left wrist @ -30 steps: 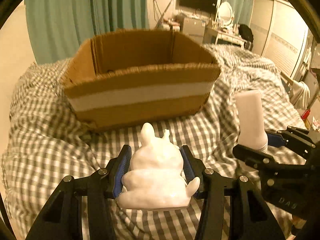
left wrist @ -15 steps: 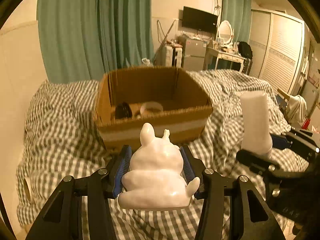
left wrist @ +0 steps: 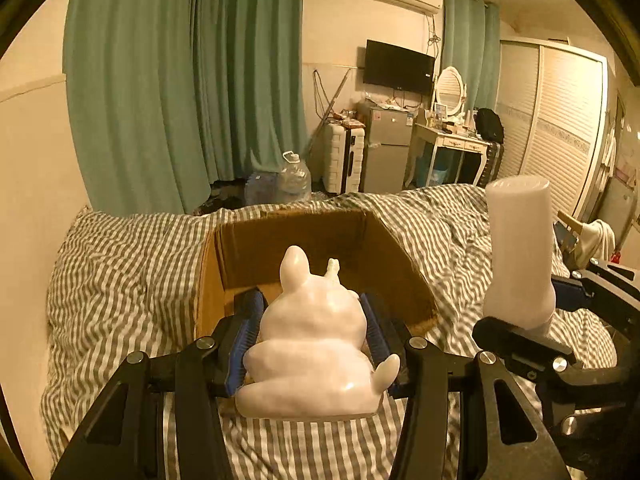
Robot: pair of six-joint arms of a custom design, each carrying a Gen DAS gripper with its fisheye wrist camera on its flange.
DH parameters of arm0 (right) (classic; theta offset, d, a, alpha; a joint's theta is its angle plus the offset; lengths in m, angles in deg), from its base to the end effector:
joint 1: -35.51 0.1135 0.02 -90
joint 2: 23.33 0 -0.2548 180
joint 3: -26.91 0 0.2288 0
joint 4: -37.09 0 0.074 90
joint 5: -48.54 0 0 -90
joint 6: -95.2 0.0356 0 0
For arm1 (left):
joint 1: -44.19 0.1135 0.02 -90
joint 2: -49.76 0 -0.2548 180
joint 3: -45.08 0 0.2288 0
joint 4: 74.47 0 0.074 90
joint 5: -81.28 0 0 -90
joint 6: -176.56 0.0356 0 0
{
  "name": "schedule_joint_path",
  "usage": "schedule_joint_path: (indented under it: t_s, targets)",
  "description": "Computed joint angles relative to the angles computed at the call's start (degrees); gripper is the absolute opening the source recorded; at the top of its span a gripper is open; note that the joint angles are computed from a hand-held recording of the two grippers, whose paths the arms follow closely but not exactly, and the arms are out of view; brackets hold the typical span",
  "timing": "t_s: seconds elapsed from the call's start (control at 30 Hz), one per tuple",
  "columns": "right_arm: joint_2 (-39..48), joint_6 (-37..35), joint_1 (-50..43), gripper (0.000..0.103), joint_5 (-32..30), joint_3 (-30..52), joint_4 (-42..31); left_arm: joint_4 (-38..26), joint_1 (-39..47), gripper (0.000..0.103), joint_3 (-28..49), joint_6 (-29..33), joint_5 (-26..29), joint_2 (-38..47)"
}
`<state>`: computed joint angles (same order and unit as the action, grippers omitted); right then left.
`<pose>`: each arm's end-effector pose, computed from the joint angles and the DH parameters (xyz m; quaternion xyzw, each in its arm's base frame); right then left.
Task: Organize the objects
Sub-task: 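Carry the figurine and white bottle into the box and open both tools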
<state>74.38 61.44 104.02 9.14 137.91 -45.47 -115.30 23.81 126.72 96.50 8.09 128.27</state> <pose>0.1395 0.2793 0.3283 -0.0186 0.8925 -0.0508 0.4479 0.2619 -0.1083 0.3096 0.2944 0.8403 -0.1703 0.4222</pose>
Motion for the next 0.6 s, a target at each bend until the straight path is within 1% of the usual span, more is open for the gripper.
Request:
schedule_joint_path:
  t_s: [0.07, 0.17, 0.23, 0.3, 0.37, 0.43, 0.47, 0.5, 0.57, 0.6]
  targets:
    - [-1.0, -6.1, -3.8, 0.042, -1.6, -1.0, 4.6, 0.4, -0.1, 0.052, 3.6, -0.2, 0.1, 3.8]
    - [-1.9, -14.2, -10.1, 0.042, -4.5, -2.0, 10.4, 0.7, -0.6, 0.052, 10.2, -0.5, -1.1, 10.2]
    - [-2.4, -18.4, -13.9, 0.043, -6.4, -3.1, 14.0, 0.8, -1.1, 0.052, 14.5, -0.9, -1.9, 14.5]
    - [-2.4, -22.8, -18.8, 0.043, -9.6, -4.2, 18.1, 0.0, -1.5, 0.052, 20.1, -1.1, -2.8, 19.8]
    - [-1.1, -26.1, -23.4, 0.043, -13.2, -4.8, 21.5, -1.1, -1.9, 0.052, 26.1, -1.3, -3.6, 25.4]
    - [-0.5, -28.3, -26.0, 0.043, -16.3, -5.0, 23.1, -2.5, -2.0, 0.052, 31.6, -1.4, -3.8, 30.5]
    - [2.1, -29.6, -29.6, 0.043, -18.5, -4.7, 25.5, -4.0, -2.0, 0.052, 35.6, -1.4, -3.5, 34.0]
    - [3.3, -30.9, -31.5, 0.043, -20.9, -4.5, 26.5, -4.3, -2.2, 0.052, 36.9, -1.6, -3.7, 35.5]
    - [7.2, -32.7, -34.9, 0.043, -24.3, -2.8, 28.1, -7.0, -2.5, 0.052, 43.1, -1.3, -3.8, 41.2]
    - [8.8, -33.3, -36.0, 0.043, -25.4, -2.2, 28.4, -7.4, -2.6, 0.052, 44.4, -1.1, -4.1, 42.9]
